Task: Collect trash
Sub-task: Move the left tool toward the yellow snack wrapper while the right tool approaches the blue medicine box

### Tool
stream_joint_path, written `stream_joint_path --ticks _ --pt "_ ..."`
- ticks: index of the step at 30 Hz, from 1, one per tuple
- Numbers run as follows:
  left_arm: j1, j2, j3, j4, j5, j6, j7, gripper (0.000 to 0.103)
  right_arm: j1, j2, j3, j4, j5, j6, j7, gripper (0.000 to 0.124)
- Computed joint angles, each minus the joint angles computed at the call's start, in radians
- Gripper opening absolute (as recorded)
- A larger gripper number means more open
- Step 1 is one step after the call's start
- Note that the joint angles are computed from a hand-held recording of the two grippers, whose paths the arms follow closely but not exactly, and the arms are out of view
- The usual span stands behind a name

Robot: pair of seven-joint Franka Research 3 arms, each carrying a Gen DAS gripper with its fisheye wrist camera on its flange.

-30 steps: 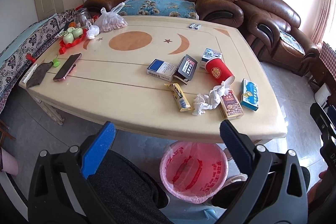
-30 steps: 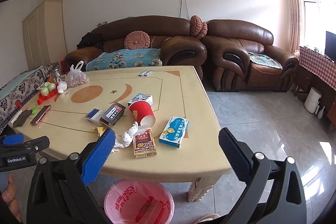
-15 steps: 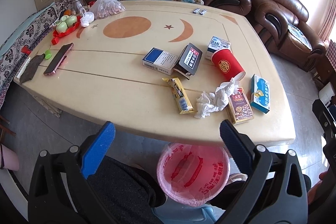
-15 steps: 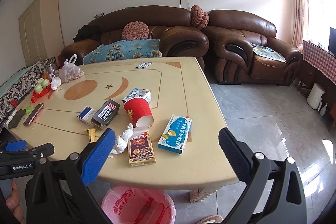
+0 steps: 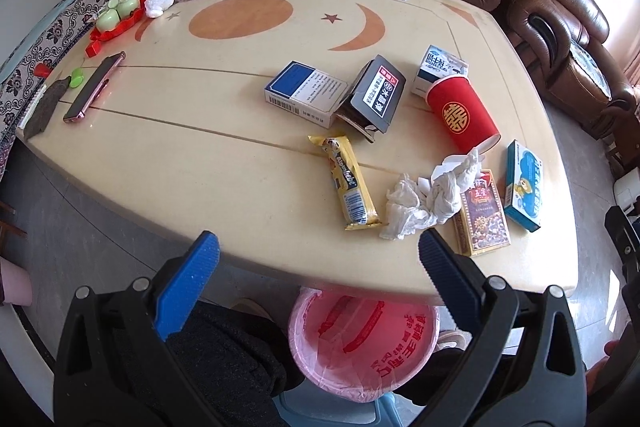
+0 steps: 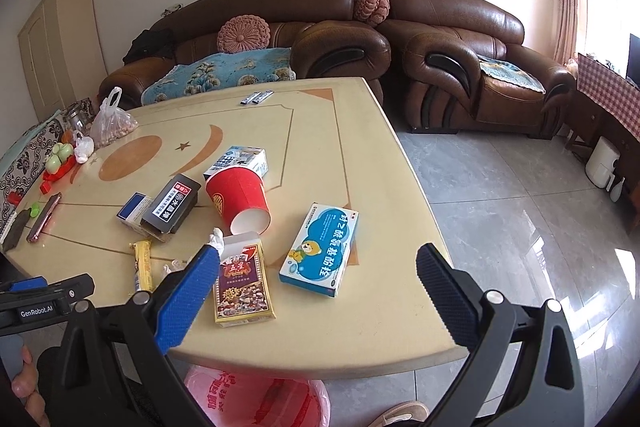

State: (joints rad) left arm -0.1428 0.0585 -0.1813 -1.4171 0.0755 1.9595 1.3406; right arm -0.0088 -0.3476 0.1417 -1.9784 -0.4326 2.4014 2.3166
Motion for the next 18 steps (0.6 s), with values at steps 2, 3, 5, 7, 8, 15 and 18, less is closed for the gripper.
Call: stream_joint_path --ticks 2,3,5,7,8,15,18 --pt "-0.003 0.032 -0.002 0.031 0.002 -0.023 -0.012 0.098 0.001 0.02 -0.01 0.006 0.016 -0.001 -0.002 0.097" --pt "-0.004 0.049 -0.002 0.047 0.001 -0.034 -0.017 0.098 0.002 0.031 -0.016 0.009 0.025 -0.001 -0.005 0.097" --pt "-0.005 0.08 -0.003 0.077 -0.002 -0.052 -0.028 0.098 0.008 0.055 -0.029 0.019 0.045 0.001 -0.016 0.097" --pt "-0.008 0.109 -0.004 0.105 0.004 -0.066 -0.039 0.098 0.011 0.078 -0.036 0.027 0.048 0.003 -0.021 0.097" --pt "-0.01 0.124 -0.004 0.121 0.008 -0.075 -0.045 0.098 0.013 0.089 -0.04 0.032 0.049 0.004 -0.024 0.097" --pt "-0.028 0.248 -0.002 0.262 0.035 -0.15 -0.085 0.098 0.036 0.178 -0.072 0.076 0.064 0.003 -0.026 0.097" --pt "-0.034 0.299 0.0 0.32 0.039 -0.18 -0.104 0.098 0.049 0.213 -0.093 0.091 0.093 0.0 -0.036 0.097"
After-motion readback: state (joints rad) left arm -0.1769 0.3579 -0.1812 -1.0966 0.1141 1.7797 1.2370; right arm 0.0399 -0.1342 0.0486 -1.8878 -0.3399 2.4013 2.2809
